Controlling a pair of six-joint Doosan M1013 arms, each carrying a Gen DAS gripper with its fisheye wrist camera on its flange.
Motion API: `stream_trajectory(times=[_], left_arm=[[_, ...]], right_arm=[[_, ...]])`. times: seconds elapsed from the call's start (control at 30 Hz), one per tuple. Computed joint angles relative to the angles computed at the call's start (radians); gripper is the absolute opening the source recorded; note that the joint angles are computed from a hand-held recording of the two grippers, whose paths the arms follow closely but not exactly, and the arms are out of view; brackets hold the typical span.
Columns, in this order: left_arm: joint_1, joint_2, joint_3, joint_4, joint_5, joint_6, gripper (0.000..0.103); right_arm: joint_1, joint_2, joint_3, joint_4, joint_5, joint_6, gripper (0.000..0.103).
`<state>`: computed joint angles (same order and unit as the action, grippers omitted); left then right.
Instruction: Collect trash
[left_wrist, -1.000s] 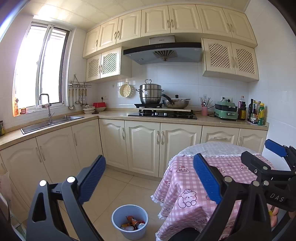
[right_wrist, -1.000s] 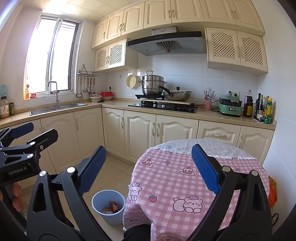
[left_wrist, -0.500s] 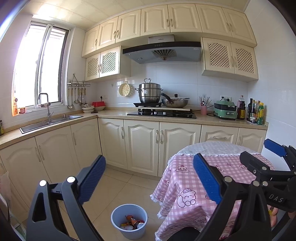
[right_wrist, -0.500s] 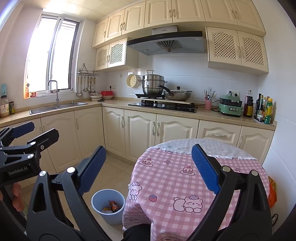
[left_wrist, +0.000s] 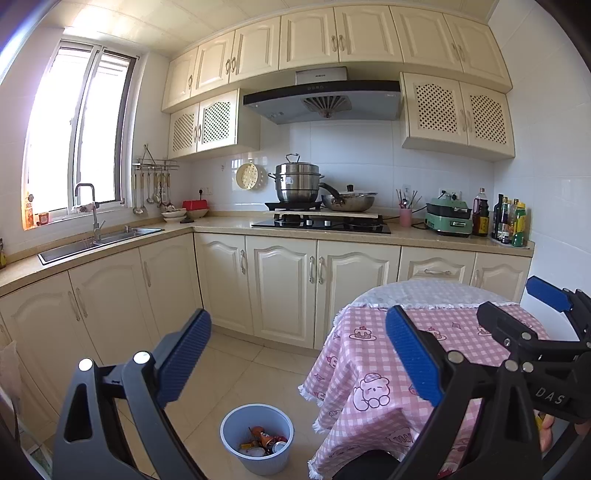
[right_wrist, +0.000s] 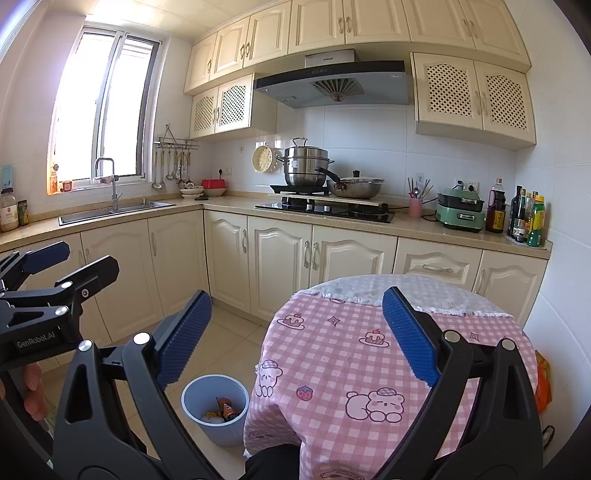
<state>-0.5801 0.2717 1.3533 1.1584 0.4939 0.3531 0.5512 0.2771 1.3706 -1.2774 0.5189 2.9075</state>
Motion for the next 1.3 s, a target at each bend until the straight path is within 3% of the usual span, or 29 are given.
stream_trajectory(times=[1.3], left_arm=[[0.007,0.01,-0.005,-0.085,-0.014,0.076,0.093]], right_arm=[[-0.013,-0.003,0.006,0.039,-0.011,-0.05,0.092]])
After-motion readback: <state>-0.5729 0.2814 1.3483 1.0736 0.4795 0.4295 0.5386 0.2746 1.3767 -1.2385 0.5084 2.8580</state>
